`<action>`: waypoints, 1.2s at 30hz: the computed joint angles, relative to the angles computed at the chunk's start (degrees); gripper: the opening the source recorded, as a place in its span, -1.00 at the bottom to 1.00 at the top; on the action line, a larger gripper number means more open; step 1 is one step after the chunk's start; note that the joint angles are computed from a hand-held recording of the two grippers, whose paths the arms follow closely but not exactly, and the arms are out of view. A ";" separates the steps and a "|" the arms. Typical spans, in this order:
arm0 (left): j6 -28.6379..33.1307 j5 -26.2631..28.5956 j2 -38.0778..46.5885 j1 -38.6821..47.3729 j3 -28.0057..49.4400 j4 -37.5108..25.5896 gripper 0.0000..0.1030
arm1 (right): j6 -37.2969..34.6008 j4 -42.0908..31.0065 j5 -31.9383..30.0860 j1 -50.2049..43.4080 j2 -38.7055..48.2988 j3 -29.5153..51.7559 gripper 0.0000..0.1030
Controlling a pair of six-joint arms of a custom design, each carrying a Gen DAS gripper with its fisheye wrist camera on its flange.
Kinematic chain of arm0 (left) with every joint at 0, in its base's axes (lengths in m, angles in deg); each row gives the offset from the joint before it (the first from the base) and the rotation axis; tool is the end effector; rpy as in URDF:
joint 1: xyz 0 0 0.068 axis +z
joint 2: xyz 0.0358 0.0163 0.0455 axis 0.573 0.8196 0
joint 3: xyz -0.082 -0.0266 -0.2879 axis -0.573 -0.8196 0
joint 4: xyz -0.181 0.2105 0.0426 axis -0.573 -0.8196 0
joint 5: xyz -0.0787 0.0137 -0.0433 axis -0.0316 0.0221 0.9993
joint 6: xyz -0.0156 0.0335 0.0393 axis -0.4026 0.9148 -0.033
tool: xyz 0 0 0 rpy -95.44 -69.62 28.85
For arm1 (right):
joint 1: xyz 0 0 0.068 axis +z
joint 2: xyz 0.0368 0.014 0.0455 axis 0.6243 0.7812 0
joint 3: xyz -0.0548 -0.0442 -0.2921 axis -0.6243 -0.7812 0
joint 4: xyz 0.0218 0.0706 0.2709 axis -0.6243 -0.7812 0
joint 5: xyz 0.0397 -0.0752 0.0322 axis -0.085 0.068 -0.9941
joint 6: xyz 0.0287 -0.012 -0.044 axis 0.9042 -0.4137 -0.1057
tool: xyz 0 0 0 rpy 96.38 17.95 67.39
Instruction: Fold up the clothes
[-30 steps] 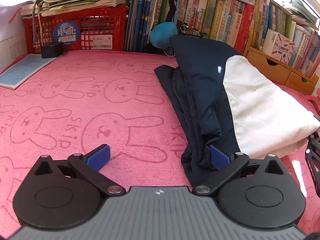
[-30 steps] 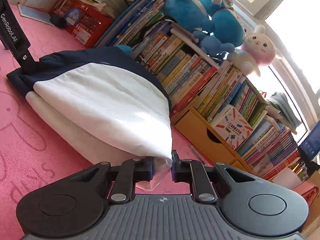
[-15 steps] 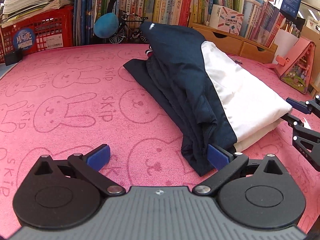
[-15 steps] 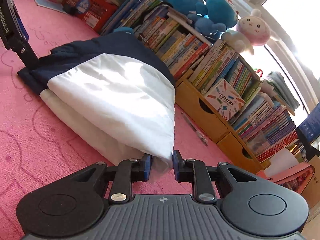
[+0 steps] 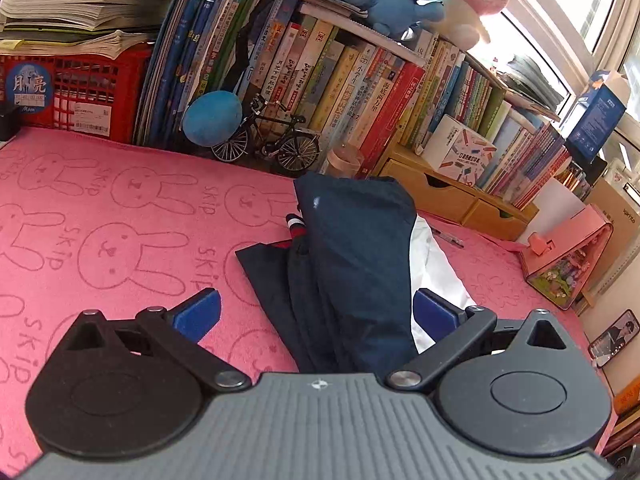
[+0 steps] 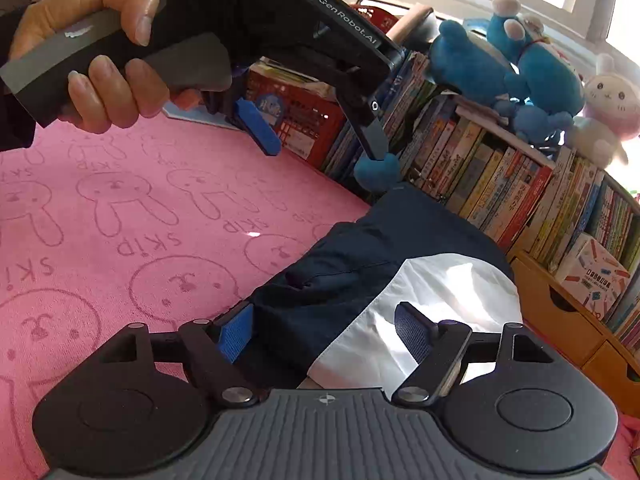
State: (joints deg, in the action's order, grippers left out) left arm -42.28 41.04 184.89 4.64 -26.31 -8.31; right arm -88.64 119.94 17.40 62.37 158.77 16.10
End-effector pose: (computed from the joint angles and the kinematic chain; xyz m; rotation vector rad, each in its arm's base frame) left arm 0.3346 -0.2026 0.1540 0.2865 2.2793 -0.6677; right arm 0.1931 0.0825 0.1392 -0.7086 1.9510 -0.0032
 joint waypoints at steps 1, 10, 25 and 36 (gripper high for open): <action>0.25 -0.64 2.95 -0.45 3.70 -1.67 1.00 | 2.56 -2.14 -2.86 -1.72 0.18 1.18 -0.13; -5.36 -3.20 20.65 -2.63 24.14 -7.99 0.84 | 6.21 -8.63 -10.86 -7.64 -6.08 1.03 -0.74; -4.13 -9.41 17.96 -4.43 20.40 -2.14 -0.79 | 12.26 -1.92 -5.79 -5.65 0.45 4.17 -0.74; 2.10 -13.41 12.95 -3.65 9.58 4.13 -0.66 | 16.46 -11.51 -15.99 -8.32 -1.88 5.83 -0.77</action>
